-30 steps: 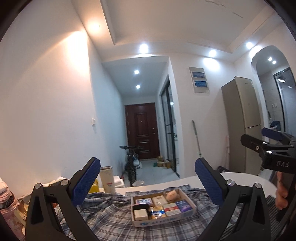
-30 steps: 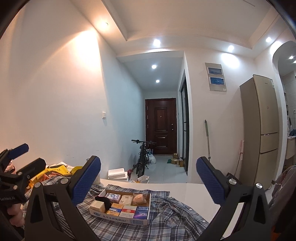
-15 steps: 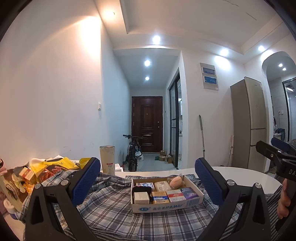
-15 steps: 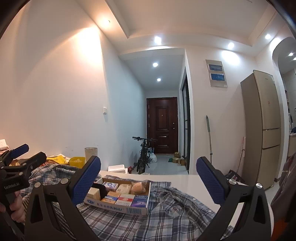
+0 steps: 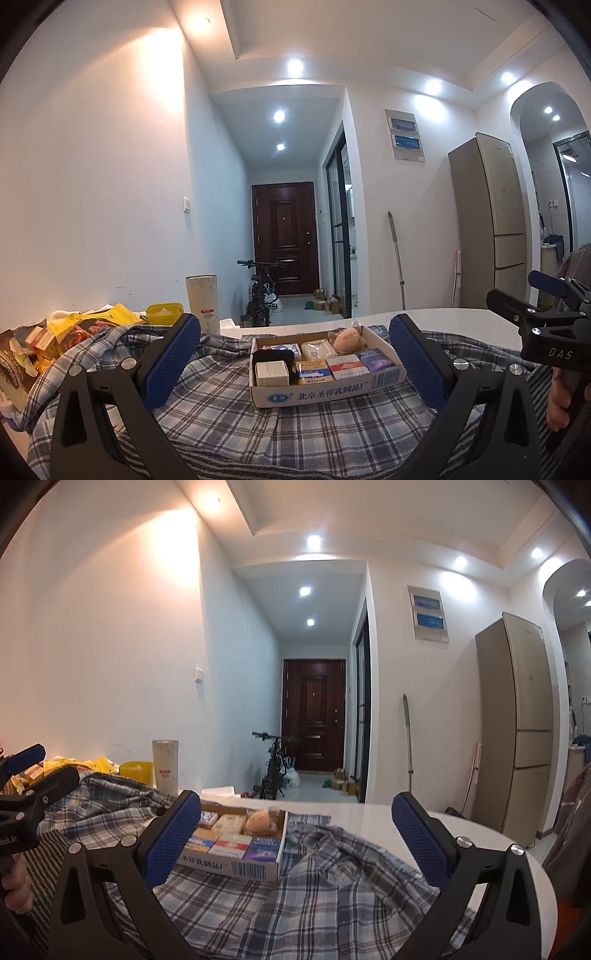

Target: Organize objects

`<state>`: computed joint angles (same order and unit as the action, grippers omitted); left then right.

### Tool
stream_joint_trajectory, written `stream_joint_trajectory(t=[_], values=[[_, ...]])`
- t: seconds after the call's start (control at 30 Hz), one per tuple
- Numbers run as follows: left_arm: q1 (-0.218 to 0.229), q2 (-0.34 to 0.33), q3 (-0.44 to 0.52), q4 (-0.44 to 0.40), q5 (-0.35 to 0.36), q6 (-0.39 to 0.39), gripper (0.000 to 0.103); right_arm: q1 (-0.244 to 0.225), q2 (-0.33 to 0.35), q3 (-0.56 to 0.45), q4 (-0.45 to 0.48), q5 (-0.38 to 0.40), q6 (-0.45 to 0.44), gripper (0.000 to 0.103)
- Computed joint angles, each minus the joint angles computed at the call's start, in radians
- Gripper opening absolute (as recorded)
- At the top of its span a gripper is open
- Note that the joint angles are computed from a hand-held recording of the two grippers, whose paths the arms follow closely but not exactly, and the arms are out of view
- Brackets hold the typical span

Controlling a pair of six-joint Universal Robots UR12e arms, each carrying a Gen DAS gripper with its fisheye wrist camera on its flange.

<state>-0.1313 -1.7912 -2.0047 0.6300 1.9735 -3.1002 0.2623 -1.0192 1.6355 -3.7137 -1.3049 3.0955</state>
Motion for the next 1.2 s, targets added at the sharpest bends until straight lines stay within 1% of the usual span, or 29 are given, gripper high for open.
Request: stream_joint_trajectory(t=[0.1,0.33,0.4,0.67,0.77,0.93,1.2], values=[[0.004,0.001,0.0,-0.01,0.008,-0.026,0.103,-0.006,0.0,-0.001,0.008,0.018,0.01,0.103],[0.008,0.01,-0.008,-0.018,0.033,-0.08,0.103,-0.006,-0.002,-0.005,0.04,0.013,0.011,0.103],[0.004,0.007,-0.006,-0.012,0.053,-0.082,0.103,-0.006,-0.002,-0.004,0.038,0.015,0.013,0.103],[0.002,0.007,0.0,-0.041,0.057,-0.073,0.103,-0.009,-0.004,-0.002,0.041,0.02,0.026,0.103],[0.002,0.007,0.001,-0.035,0.059,-0.075,0.103,-0.009,-0.004,-0.002,0.047,0.019,0.027,0.103],[-0.002,0.0,0.0,-0.002,0.072,-0.067,0.103,-0.009,-0.006,-0.004,0.059,0.018,0.022,0.103],[0.002,0.002,-0.002,-0.014,0.069,-0.083,0.103,-0.007,-0.004,-0.005,0.064,0.014,0.021,0.103]])
